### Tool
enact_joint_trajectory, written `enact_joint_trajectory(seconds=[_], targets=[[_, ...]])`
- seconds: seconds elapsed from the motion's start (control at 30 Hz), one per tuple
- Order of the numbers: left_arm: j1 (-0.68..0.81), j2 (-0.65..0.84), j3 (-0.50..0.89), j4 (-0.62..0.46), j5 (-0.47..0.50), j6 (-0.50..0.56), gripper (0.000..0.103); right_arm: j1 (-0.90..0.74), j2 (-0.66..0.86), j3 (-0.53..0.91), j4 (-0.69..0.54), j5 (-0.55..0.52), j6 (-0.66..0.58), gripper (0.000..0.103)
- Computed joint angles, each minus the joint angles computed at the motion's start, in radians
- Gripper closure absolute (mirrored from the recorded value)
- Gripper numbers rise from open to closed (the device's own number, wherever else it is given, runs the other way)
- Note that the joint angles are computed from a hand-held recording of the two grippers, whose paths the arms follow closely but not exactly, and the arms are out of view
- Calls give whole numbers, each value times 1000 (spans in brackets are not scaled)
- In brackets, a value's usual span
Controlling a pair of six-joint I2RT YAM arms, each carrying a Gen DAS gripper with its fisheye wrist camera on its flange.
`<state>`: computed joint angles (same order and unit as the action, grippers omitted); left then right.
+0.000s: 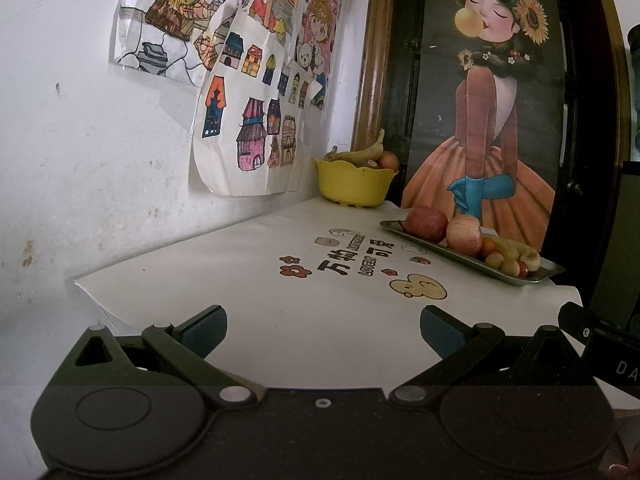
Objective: Organize fruits
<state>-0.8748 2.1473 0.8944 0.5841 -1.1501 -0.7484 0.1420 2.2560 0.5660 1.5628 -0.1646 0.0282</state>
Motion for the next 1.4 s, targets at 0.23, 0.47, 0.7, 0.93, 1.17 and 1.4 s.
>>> enact_joint_trajectory(seconds=[0.23,0.47,0.7,0.93,1.17,1.4], targets=[[1,0,2,-3,0,2,1,0,6,4,-3,0,0,0],[-5,-1,-2,-9,-4,-4,1,-3,10,8,-7,-4,-1,0],[-5,-2,-2,-10,-4,-4,1,-6,11,6,-3,-8,-2,0],[-5,-3,-4,-7,-4,-1,1,-6,5,-1,-7,-13,-8,0],[-5,-1,-8,-1,-4,-4,1,-10,-9,2,-28,-25,-18,0],[-5,-4,-13,1,-4,-4,1,-11,-15,1,-34,-27,-20,0]])
